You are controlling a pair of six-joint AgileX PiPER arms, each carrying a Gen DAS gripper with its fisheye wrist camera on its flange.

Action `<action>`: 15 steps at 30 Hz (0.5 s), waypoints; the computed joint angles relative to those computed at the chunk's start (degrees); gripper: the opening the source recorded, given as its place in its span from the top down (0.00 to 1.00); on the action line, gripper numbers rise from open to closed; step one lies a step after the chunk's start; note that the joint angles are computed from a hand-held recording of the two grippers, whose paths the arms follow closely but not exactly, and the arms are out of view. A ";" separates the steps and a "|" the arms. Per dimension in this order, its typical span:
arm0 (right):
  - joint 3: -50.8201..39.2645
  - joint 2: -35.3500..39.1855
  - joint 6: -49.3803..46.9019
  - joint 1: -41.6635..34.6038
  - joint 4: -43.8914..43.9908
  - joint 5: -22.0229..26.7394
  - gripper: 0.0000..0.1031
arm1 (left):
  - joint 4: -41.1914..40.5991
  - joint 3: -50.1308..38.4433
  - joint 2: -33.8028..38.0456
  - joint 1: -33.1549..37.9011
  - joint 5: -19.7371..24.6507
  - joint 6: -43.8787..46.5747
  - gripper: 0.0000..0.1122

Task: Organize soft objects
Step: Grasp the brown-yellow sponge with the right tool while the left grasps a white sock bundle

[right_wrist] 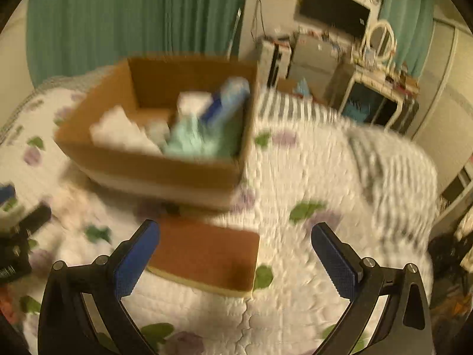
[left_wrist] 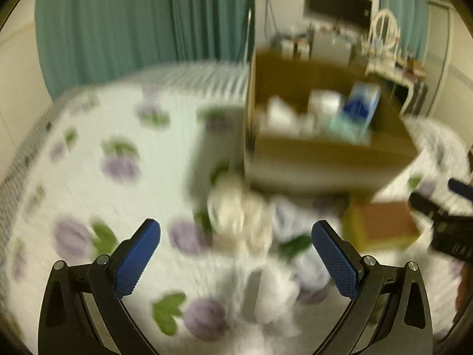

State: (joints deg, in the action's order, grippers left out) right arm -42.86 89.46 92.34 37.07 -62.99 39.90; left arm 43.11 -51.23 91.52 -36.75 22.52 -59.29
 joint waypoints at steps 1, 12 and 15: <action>0.91 1.01 0.66 -1.57 0.05 -2.43 0.00 | -2.97 0.66 1.05 0.34 -0.42 2.78 0.09; 2.63 3.98 0.68 -6.19 1.57 -7.75 0.10 | -17.47 -1.29 6.61 -0.47 0.44 18.58 0.33; 2.26 4.75 0.51 -6.62 1.67 -8.72 0.11 | -15.18 -1.06 6.63 -1.88 0.32 17.24 0.49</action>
State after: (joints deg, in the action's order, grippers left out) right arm -40.60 94.22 92.85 30.45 -61.32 31.18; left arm 27.93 -52.29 98.15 -38.63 22.84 -42.05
